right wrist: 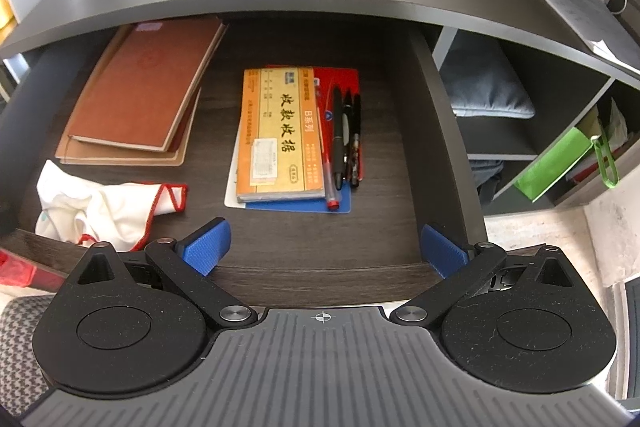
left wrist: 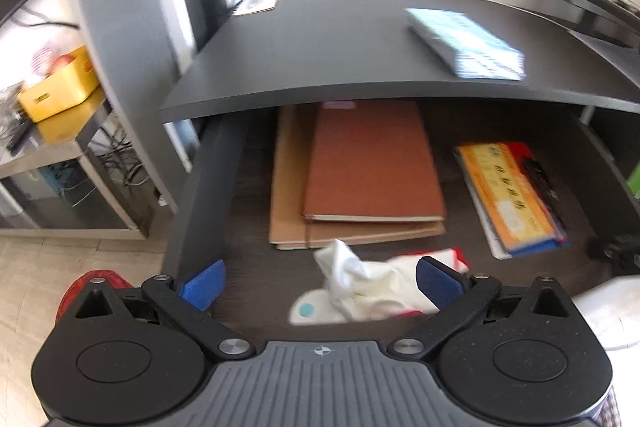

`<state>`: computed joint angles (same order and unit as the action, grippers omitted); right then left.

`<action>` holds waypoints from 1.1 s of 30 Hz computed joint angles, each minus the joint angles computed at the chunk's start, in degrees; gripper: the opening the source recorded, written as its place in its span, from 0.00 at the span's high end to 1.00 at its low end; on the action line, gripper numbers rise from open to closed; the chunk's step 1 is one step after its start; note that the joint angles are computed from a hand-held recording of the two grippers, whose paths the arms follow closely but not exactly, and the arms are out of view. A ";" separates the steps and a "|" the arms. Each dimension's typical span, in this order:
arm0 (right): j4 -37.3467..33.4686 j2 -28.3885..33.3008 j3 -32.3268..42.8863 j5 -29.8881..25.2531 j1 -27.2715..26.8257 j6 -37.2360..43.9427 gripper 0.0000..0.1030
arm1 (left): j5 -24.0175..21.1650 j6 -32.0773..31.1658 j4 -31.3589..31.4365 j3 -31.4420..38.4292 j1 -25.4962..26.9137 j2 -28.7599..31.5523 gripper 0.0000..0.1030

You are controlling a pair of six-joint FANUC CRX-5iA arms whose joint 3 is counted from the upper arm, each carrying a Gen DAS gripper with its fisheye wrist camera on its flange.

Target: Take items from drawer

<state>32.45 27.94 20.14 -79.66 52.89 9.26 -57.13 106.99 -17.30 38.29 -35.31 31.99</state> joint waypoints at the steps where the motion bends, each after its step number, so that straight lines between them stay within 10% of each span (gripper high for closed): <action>1: -0.11 -0.12 -0.13 0.21 -0.05 0.07 0.00 | -1.14 0.25 -0.31 1.02 0.13 0.76 0.01; 33: -5.84 13.50 15.57 13.61 -13.76 13.68 0.05 | -5.95 -4.54 5.67 5.76 2.92 6.36 0.02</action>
<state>26.61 41.44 35.70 -66.05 39.14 22.94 -63.08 102.45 -11.63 44.05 -32.39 38.34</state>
